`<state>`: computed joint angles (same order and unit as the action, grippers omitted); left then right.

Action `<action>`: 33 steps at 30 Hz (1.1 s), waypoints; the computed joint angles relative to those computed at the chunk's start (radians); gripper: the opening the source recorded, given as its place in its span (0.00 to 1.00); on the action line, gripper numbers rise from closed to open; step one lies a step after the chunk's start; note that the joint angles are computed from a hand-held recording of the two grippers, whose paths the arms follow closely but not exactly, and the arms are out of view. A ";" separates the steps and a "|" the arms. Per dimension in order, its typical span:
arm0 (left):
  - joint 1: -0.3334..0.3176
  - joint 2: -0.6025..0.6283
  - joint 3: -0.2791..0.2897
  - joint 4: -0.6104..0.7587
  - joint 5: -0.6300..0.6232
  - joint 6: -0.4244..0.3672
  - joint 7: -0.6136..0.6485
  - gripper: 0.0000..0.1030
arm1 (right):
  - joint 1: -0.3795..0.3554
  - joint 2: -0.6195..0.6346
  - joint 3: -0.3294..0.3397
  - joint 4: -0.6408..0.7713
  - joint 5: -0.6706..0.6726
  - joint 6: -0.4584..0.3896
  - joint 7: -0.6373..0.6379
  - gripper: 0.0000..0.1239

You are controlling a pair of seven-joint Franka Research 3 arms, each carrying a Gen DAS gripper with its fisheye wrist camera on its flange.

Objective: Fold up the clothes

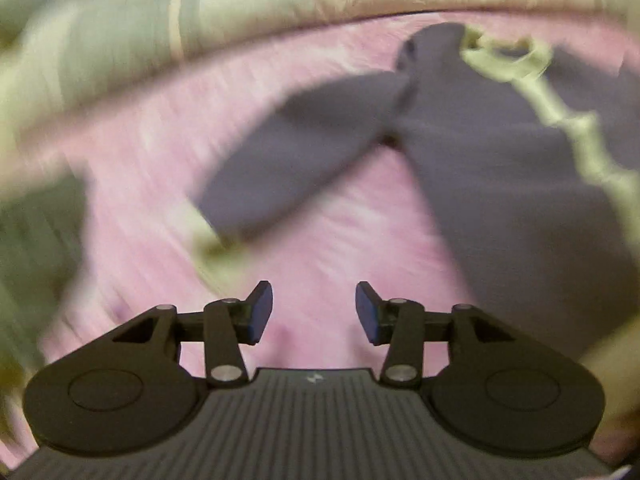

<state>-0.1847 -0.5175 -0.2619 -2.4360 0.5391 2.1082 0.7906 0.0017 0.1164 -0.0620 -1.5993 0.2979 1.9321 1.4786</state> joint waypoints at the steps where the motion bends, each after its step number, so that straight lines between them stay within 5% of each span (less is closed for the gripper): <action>1: 0.012 0.020 -0.002 -0.003 0.056 -0.005 0.047 0.41 | 0.004 0.012 0.004 0.011 0.009 -0.002 0.014 0.69; 6: 0.010 0.108 0.019 -0.058 0.256 0.029 0.414 0.37 | 0.027 0.051 0.016 0.033 0.002 -0.007 0.062 0.69; 7: 0.010 0.115 0.026 -0.062 0.266 0.036 0.476 0.15 | 0.032 0.062 0.017 0.040 -0.005 -0.011 0.080 0.69; 8: 0.015 0.114 0.042 -0.051 0.238 0.036 0.506 0.06 | 0.037 0.073 0.018 0.049 -0.012 -0.015 0.101 0.69; 10: 0.032 0.084 0.107 -0.005 0.069 0.052 0.496 0.05 | 0.044 0.094 0.017 0.073 -0.017 -0.019 0.154 0.69; 15: 0.125 -0.073 0.326 0.058 -0.433 0.254 0.292 0.05 | 0.052 0.148 0.025 0.161 -0.002 -0.024 0.238 0.69; 17: 0.205 -0.110 0.369 0.043 -0.566 0.358 0.133 0.05 | 0.063 0.165 0.031 0.185 -0.010 -0.017 0.247 0.69; 19: 0.309 -0.113 0.362 0.032 -0.574 0.372 0.015 0.08 | 0.076 0.177 0.038 0.193 -0.016 -0.002 0.258 0.69; 23: 0.412 -0.055 0.347 0.036 -0.485 0.143 -0.022 0.16 | 0.096 0.184 0.049 0.181 -0.007 0.007 0.288 0.69; 25: 0.422 -0.091 0.346 -0.043 -0.520 0.165 -0.082 0.21 | 0.102 0.177 0.053 0.168 -0.009 0.009 0.275 0.69; 28: 0.415 -0.186 0.328 -0.182 -0.583 0.283 -0.201 0.42 | 0.114 0.163 0.050 0.148 -0.035 0.014 0.276 0.69; 33: 0.395 -0.210 0.295 -0.308 -0.646 0.438 -0.365 0.44 | 0.123 0.140 0.042 0.115 -0.057 0.017 0.341 0.69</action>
<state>0.2103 -0.7277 0.0331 -2.7443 -0.1071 2.5466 0.4252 0.1242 0.2563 -0.0203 -1.4844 0.2409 1.9490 1.8198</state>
